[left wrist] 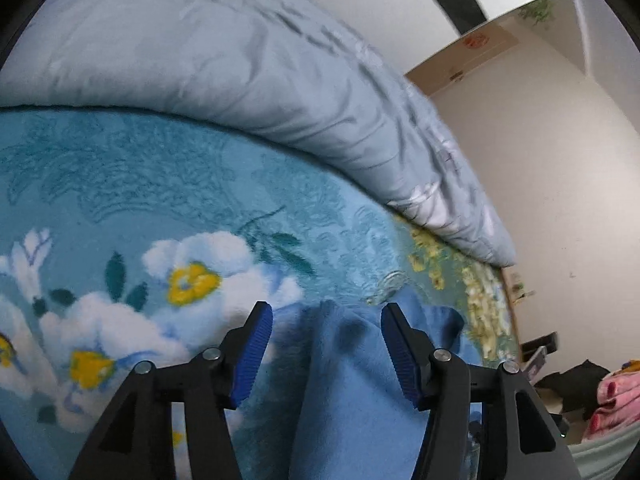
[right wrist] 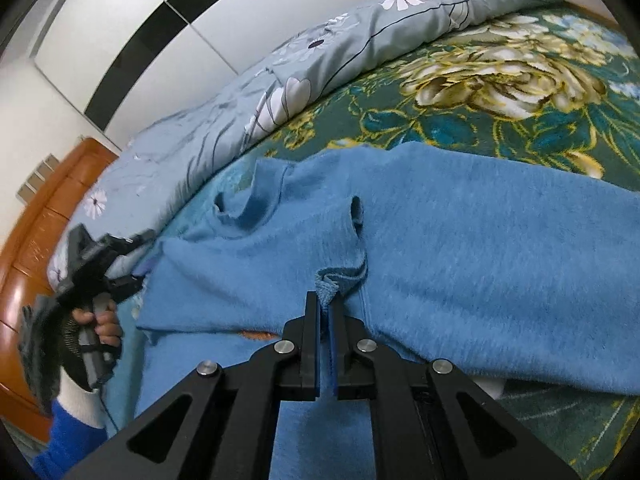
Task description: Fold clothes
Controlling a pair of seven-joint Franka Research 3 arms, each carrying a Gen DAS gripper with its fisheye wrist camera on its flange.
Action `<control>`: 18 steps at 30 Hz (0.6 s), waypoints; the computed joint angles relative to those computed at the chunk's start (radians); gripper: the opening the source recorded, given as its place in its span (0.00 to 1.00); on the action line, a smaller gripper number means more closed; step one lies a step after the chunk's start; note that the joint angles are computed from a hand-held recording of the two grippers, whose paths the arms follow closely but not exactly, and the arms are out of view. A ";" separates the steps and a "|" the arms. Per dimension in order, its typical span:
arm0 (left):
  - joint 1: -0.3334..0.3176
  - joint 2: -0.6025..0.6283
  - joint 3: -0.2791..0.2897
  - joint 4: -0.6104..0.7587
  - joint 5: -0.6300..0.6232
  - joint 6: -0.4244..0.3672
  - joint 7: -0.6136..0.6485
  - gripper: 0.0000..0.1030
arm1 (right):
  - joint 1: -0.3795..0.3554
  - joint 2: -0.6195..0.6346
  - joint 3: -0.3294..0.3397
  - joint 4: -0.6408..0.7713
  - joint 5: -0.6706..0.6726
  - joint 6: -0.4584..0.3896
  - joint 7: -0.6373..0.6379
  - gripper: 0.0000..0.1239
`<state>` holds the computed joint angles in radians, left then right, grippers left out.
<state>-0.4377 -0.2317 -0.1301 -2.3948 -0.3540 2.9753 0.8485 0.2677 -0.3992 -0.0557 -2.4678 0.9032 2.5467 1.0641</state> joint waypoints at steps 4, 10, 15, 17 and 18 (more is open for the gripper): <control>0.059 0.020 -0.039 0.048 0.082 -0.110 -0.073 0.44 | 0.002 0.037 -0.013 0.040 0.028 -0.018 -0.005 0.11; 0.128 -0.012 -0.089 0.043 0.287 -0.152 -0.174 0.19 | -0.020 0.077 -0.017 0.083 0.072 -0.042 -0.005 0.25; 0.104 -0.052 -0.055 -0.013 0.269 -0.068 -0.184 0.16 | -0.042 0.131 -0.017 0.136 0.100 -0.055 0.008 0.27; 0.123 -0.070 -0.078 -0.020 0.309 -0.067 -0.217 0.20 | -0.050 0.155 -0.012 0.157 0.092 -0.078 0.016 0.27; 0.152 -0.087 -0.108 -0.024 0.357 -0.075 -0.260 0.20 | -0.054 0.162 -0.006 0.161 0.084 -0.081 0.023 0.27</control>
<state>-0.2859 -0.3188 -0.2379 -2.4186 0.0026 2.9005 0.5889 0.2135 -0.2374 -0.0617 -2.3066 0.9868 2.4654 1.0874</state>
